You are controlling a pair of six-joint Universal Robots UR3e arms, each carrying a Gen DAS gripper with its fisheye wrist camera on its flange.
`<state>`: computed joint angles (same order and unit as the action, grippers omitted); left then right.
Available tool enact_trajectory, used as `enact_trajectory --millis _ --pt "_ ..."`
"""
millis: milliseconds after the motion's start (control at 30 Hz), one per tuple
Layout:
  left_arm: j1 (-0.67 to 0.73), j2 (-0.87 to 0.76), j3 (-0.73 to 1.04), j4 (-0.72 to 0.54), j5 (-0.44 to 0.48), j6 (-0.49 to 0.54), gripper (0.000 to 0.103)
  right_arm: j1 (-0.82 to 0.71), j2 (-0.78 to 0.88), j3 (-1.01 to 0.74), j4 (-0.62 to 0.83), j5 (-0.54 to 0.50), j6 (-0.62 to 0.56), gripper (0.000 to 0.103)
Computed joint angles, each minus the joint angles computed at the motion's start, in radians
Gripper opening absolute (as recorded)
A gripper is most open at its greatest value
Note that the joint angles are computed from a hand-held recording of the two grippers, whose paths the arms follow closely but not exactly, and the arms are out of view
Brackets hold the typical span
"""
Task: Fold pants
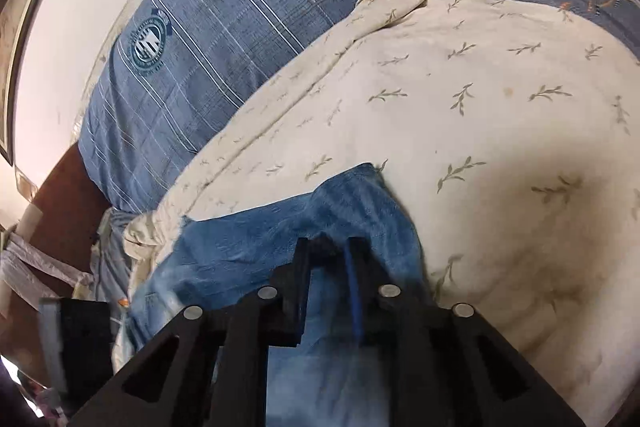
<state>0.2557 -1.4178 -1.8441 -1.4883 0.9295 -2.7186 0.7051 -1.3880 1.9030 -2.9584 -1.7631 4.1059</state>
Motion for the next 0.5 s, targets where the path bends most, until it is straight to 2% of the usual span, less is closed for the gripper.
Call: enact_trajectory --millis 133,200,267,333,367,400,433,500 --pt "0.071 0.059 0.044 -0.138 -0.038 0.113 0.017 0.131 -0.038 -0.008 0.040 -0.125 0.019 0.037" --pt "0.071 0.076 0.011 -0.108 -0.022 0.111 0.021 0.227 -0.031 -0.015 0.062 -0.230 0.051 0.046" --pt "0.076 0.071 -0.036 -0.081 -0.003 0.094 0.020 0.265 -0.009 -0.023 0.113 -0.273 0.096 0.054" --pt "0.120 0.085 -0.062 -0.111 -0.040 0.109 0.018 0.267 0.014 -0.005 0.123 -0.256 0.134 0.054" --pt "0.125 0.080 -0.045 -0.132 -0.037 0.111 0.018 0.291 0.026 -0.020 0.133 -0.302 0.142 0.054" --pt "0.134 0.086 -0.025 -0.162 -0.028 0.117 0.018 0.299 0.028 -0.077 0.223 -0.312 0.147 0.054" --pt "0.173 0.115 -0.019 -0.211 -0.015 0.154 0.019 0.303 0.028 -0.117 0.278 -0.315 0.151 0.054" --pt "0.257 0.185 -0.008 -0.302 -0.020 0.224 0.019 0.313 0.036 -0.150 0.275 -0.319 0.149 0.056"
